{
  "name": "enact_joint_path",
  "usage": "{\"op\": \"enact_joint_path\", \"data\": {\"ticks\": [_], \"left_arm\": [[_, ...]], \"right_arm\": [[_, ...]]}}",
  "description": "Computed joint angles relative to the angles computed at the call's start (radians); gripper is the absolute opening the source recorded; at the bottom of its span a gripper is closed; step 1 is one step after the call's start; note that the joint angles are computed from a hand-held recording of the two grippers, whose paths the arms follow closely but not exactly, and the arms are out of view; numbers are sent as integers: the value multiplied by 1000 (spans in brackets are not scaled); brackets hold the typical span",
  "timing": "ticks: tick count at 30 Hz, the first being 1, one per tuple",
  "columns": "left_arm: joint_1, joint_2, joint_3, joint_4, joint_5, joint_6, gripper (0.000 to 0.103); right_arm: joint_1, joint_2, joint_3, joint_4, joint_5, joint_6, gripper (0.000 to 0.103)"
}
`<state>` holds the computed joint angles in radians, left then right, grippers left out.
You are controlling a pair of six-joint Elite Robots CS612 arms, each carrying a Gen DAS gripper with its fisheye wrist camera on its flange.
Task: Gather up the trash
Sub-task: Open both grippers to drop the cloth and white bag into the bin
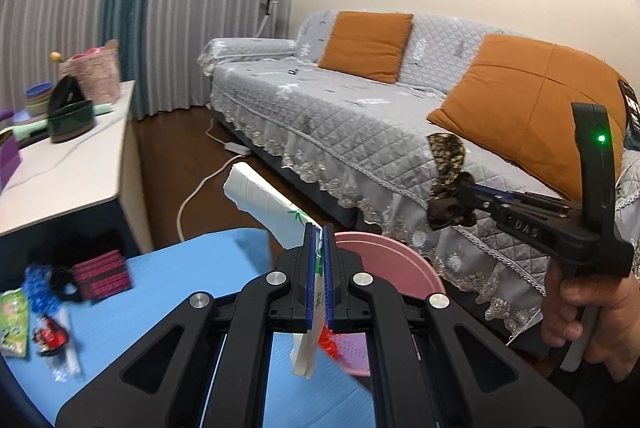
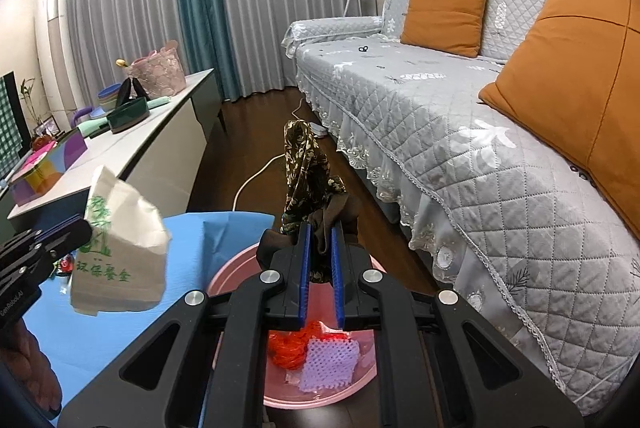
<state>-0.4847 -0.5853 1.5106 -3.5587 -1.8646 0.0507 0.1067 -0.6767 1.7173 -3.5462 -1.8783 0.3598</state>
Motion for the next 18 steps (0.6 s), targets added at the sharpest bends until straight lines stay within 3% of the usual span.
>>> {"op": "enact_joint_path", "data": {"ticks": [18], "left_arm": [[-33,36,-69,94,-14,13,4]], "right_arm": [[-14,16,-18,16,21,8,11]]}}
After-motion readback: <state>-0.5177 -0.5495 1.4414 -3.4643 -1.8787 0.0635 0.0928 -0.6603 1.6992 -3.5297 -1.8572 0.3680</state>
